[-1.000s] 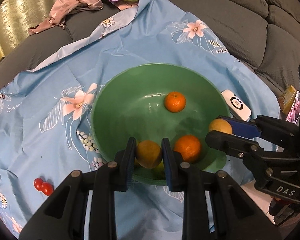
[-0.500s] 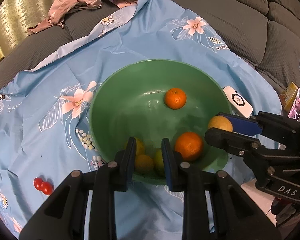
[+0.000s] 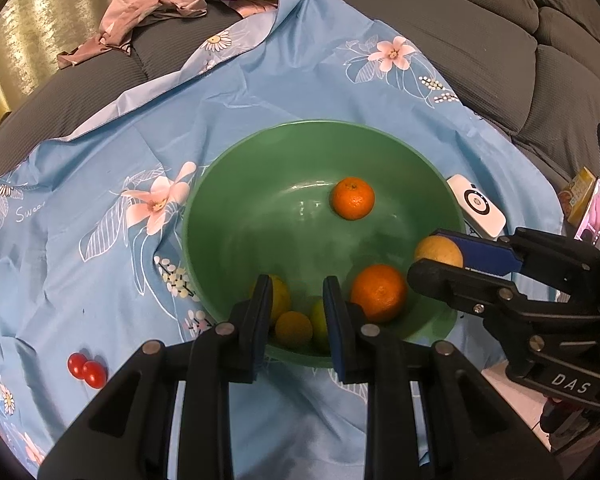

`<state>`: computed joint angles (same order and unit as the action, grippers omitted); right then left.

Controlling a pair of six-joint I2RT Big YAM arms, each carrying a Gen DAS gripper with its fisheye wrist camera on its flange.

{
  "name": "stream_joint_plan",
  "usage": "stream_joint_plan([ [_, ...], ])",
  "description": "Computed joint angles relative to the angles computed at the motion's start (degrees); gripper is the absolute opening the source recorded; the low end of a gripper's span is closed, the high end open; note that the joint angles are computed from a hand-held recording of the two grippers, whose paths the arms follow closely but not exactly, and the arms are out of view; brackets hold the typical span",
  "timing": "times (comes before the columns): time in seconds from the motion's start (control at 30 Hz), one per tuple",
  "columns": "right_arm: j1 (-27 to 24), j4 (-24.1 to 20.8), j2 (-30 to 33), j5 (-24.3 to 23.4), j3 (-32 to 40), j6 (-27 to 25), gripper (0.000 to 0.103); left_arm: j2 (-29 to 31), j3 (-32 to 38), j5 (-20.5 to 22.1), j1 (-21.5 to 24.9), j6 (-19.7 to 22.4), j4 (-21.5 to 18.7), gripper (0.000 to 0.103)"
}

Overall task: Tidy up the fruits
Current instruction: 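Carry both small yellow fruits over the green bowl and open both tools, then withdraw both open tools from the bowl toward the cherry tomatoes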

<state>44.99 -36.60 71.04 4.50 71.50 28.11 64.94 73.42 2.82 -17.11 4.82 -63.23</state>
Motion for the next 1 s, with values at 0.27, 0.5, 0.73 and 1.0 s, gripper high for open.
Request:
stream_joint_plan([
  [0.27,0.19,-0.37,0.23,1.08,0.27,0.40,0.030,-0.63,0.05,0.01,0.37,-0.40,-0.29,0.040],
  [0.5,0.61,-1.11,-0.53,1.90,0.35,0.93,0.033,-2.38,-0.18,0.14,1.46,-1.04,-0.46,0.058],
  [0.73,1.95,-2.01,-1.22,3.00,1.01,1.18,0.033,-5.90,-1.72,0.48,3.00,-1.30,-1.34,0.064],
  [1.0,4.85,-3.61,-1.48,5.24,2.55,1.03,0.033,-10.98,-4.24,1.21,6.82,-1.62,-3.02,0.068],
])
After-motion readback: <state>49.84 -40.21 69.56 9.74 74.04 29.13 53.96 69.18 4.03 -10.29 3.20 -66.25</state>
